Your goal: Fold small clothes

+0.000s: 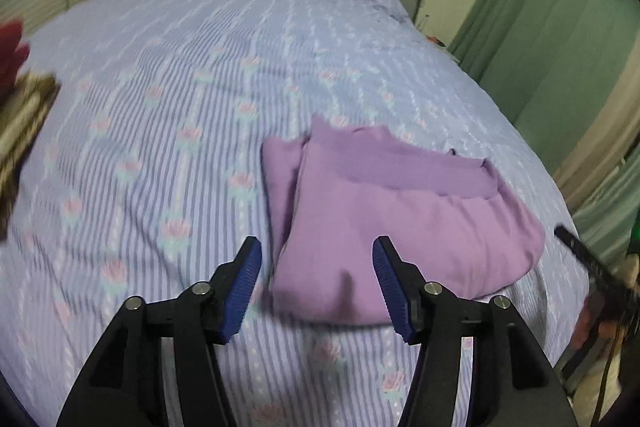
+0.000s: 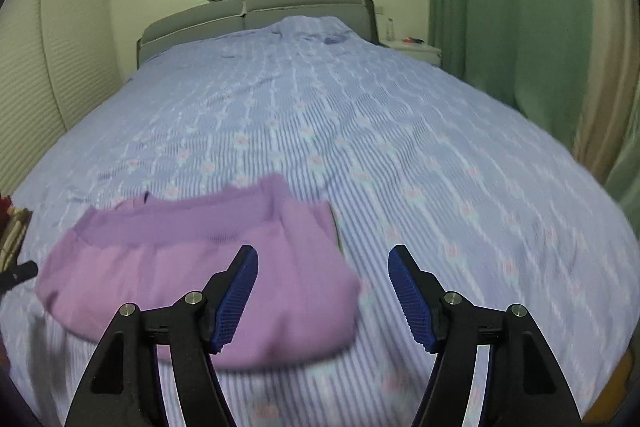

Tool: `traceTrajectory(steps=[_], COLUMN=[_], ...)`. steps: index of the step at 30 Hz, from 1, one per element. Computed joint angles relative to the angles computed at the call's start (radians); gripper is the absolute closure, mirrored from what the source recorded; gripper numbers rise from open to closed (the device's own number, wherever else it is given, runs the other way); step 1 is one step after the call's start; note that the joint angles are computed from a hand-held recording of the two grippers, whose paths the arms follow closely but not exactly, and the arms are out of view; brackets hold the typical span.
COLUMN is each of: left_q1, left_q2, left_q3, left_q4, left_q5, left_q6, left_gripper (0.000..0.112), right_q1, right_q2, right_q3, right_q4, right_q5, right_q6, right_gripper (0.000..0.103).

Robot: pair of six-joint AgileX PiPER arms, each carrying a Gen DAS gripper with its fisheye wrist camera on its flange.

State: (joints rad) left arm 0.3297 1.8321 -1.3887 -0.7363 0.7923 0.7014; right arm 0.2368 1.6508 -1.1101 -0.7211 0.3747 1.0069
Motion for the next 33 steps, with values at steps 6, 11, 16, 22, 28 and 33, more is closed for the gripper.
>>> traceTrajectory(steps=[6,11,16,22,28,33], left_q1=[-0.002,-0.043,-0.037,-0.042,0.009,0.084], left_q2=[0.026,0.011,0.032,0.011,-0.029,-0.067], left_q3=[0.02,0.043,0.046,0.097,0.151,0.147], left_q4=[-0.007,0.097,0.136,0.117,0.082,-0.046], left_q5=[-0.016,-0.088,-0.088,-0.128,-0.147,-0.049], left_q6=[-0.049,-0.15,-0.208,-0.163,-0.056,0.168], left_gripper=[0.072,0.091,0.092,0.091,0.06,0.058], right_q1=[0.008,-0.068,-0.032,-0.016,0.03,0.115], right_q2=[0.038,0.071,0.102,0.148,0.131,-0.002], right_q3=[0.069,0.074,0.046,0.008,-0.022,0.052], right_q4=[-0.113,0.122,-0.064,-0.106,-0.116,-0.228], right_q5=[-0.044,-0.124,-0.036,0.083,0.18,0.203], right_q6=[0.16,0.02,0.243,0.284,0.247,0.296], right_gripper=[0.035,0.036,0.036,0.036,0.035,0.034])
